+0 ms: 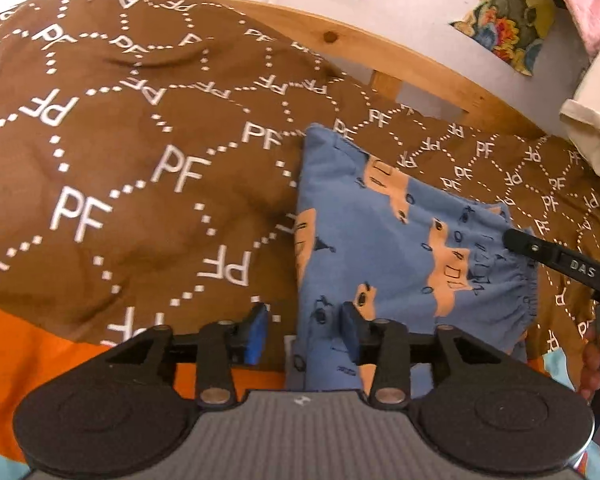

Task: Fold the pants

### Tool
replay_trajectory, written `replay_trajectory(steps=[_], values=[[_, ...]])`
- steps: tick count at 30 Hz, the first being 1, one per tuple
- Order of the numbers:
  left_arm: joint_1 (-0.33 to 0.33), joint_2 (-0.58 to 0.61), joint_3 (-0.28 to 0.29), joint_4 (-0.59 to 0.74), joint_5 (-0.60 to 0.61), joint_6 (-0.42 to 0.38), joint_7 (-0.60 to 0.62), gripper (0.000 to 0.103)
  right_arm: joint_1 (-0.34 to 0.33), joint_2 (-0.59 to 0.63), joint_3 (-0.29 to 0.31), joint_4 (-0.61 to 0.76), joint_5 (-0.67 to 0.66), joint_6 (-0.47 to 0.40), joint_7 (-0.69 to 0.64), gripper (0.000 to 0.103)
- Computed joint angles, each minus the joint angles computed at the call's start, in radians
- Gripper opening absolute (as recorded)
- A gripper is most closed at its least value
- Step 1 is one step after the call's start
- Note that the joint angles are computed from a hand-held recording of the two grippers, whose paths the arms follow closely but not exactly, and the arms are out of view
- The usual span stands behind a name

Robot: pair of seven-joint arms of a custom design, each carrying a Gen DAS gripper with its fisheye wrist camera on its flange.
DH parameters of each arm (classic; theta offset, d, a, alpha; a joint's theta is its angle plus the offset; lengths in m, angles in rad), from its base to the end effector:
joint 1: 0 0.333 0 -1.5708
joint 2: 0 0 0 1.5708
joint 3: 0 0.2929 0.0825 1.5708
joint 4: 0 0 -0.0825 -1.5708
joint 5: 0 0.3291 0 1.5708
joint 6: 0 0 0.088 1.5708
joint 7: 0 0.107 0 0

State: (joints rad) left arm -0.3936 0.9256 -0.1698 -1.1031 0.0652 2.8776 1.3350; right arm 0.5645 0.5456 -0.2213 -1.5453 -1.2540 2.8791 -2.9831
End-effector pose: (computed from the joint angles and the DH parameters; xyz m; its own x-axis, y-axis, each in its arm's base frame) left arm 0.6633 -0.3574 0.3724 -0.3469 -0.9037 0.2509 -0.6947 0.0679 -0.7161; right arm 0.5975 0.3022 0.4019 -0.0885 -0.9821 -0.1661 -0.5021 0.1880 -0.8441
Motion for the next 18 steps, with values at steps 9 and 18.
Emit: replay_trajectory(steps=[9, 18], values=[[-0.084, -0.145, 0.160, -0.181, 0.122, 0.087, -0.166, 0.091, 0.054, -0.092, 0.014, -0.062, -0.215, -0.142, 0.174, 0.089], [-0.168, -0.263, 0.281, -0.314, 0.239, 0.205, -0.318, 0.103, 0.076, -0.196, 0.120, -0.116, -0.418, -0.277, 0.202, 0.102]])
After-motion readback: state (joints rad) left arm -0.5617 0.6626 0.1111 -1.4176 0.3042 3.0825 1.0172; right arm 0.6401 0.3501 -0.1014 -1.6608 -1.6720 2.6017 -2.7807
